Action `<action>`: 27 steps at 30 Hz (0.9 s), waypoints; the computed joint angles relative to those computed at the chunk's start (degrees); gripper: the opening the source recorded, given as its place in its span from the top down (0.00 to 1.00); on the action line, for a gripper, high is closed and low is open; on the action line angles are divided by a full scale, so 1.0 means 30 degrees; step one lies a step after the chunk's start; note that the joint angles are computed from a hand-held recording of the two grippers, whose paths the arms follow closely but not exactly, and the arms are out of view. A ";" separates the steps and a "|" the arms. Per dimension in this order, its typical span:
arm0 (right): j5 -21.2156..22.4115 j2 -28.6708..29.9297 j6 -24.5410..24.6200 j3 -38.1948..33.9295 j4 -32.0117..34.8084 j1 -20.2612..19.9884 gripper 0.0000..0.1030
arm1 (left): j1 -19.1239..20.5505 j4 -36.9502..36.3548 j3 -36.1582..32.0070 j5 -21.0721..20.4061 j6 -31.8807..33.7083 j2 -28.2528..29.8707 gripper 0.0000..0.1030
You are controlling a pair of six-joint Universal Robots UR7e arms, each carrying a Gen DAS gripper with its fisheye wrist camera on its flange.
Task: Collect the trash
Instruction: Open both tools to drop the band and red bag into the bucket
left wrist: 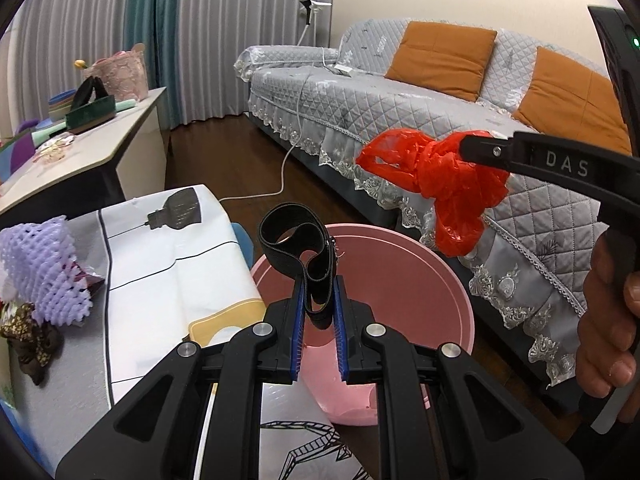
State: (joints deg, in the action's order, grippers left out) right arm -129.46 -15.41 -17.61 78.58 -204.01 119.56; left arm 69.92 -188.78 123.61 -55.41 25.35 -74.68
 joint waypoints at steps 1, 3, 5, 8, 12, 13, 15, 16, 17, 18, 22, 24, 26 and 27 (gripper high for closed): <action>0.0050 0.0010 0.0013 -0.0021 0.0028 -0.0035 0.63 | 0.0001 0.0031 -0.0030 -0.0010 0.0031 0.0063 0.87; 0.0088 0.0021 0.0031 -0.0055 0.0041 -0.0066 0.63 | 0.0008 0.0109 -0.0094 -0.0028 0.0024 0.0162 0.87; 0.0040 0.0025 0.0060 -0.0063 0.0062 -0.0047 0.63 | 0.0021 0.0221 -0.0174 -0.0058 0.0041 0.0226 0.87; -0.0155 0.0040 0.0262 -0.0118 0.0061 -0.0084 0.59 | 0.0018 0.0520 -0.0280 -0.0207 -0.0035 0.0261 0.82; -0.0348 -0.0084 0.0680 -0.0052 0.0080 -0.0206 0.44 | -0.0117 0.0262 -0.0183 0.0066 -0.0040 0.0231 0.62; -0.0430 -0.0087 0.0724 -0.0057 0.0053 -0.0215 0.42 | -0.0152 0.0246 -0.0141 0.0168 -0.0044 0.0179 0.62; -0.0523 -0.0075 0.0765 -0.0072 -0.0020 -0.0211 0.39 | -0.0189 0.0272 -0.0071 0.0271 -0.0146 0.0038 0.62; -0.0517 -0.0077 0.0759 -0.0064 -0.0039 -0.0207 0.39 | -0.0219 0.0283 -0.0018 0.0313 -0.0204 -0.0052 0.62; -0.0535 -0.0060 0.0709 -0.0069 -0.0072 -0.0191 0.39 | -0.0259 0.0276 0.0046 0.0367 -0.0235 -0.0155 0.62; -0.0512 -0.0092 0.0674 -0.0044 -0.0076 -0.0217 0.39 | -0.0335 0.0251 0.0142 0.0470 -0.0223 -0.0319 0.62; -0.0541 -0.0021 0.0492 -0.0131 -0.0130 -0.0125 0.39 | -0.0616 0.0258 0.0523 0.0745 -0.0193 -0.0992 0.62; -0.0507 0.0035 0.0455 -0.0174 -0.0158 -0.0017 0.39 | -0.0763 0.0312 0.0763 0.0887 -0.0255 -0.1478 0.62; -0.0457 0.0120 0.0235 -0.0237 -0.0234 0.0117 0.39 | -0.0883 0.0375 0.0973 0.1044 -0.0305 -0.1952 0.62; -0.0457 0.0176 0.0151 -0.0261 -0.0284 0.0194 0.39 | -0.0941 0.0408 0.1095 0.1140 -0.0289 -0.2250 0.62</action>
State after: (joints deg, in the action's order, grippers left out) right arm -130.83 -14.88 -17.16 77.80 -204.86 120.14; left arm 67.09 -187.56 126.90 -52.00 24.48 -81.43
